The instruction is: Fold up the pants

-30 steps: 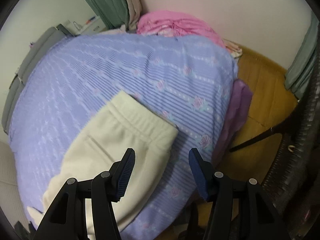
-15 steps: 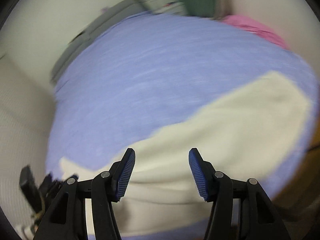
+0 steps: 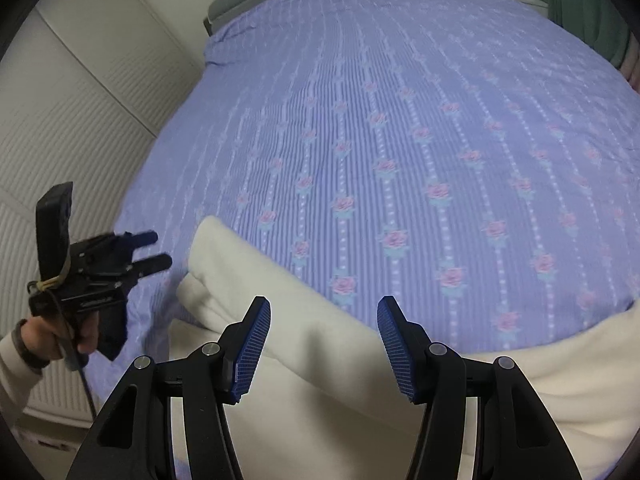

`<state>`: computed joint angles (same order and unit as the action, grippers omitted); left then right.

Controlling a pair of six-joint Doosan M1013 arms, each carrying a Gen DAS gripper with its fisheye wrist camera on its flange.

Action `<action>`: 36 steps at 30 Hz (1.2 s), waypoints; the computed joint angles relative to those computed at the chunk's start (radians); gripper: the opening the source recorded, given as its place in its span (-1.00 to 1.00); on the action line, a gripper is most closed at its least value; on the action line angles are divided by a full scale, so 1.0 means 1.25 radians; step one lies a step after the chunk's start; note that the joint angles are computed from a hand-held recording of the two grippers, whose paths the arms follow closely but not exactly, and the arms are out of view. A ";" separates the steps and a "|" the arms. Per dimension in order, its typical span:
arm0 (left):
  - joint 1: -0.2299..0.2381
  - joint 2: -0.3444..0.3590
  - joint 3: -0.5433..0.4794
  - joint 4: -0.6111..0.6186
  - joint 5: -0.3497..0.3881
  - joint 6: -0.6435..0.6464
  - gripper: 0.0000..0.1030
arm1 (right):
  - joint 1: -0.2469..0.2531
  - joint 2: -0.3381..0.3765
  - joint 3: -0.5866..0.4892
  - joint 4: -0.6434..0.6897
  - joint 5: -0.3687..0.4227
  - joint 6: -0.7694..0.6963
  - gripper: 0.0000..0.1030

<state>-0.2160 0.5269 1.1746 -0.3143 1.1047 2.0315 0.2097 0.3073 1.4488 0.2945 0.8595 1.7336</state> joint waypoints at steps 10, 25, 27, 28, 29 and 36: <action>-0.003 0.043 -0.002 -0.030 0.016 -0.006 -0.04 | 0.008 -0.014 0.040 -0.096 0.012 0.151 0.10; -0.022 0.031 -0.016 0.010 0.037 -0.057 -0.79 | 0.030 -0.071 0.112 -0.258 0.070 0.380 0.10; -0.020 0.016 -0.013 0.011 0.035 -0.055 -0.79 | 0.031 -0.083 0.124 -0.250 0.066 0.399 0.10; -0.020 0.007 -0.012 0.009 0.037 -0.055 -0.79 | 0.032 -0.088 0.129 -0.246 0.062 0.405 0.10; -0.020 0.001 -0.012 0.008 0.040 -0.053 -0.79 | 0.034 -0.092 0.135 -0.246 0.058 0.413 0.10; -0.024 -0.031 -0.003 0.030 0.068 -0.061 -0.79 | 0.024 -0.121 0.188 -0.208 0.007 0.450 0.10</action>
<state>-0.2458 0.4886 1.1706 -0.2767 1.1898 1.9546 0.2395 0.1562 1.6834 0.0352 0.8682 2.2955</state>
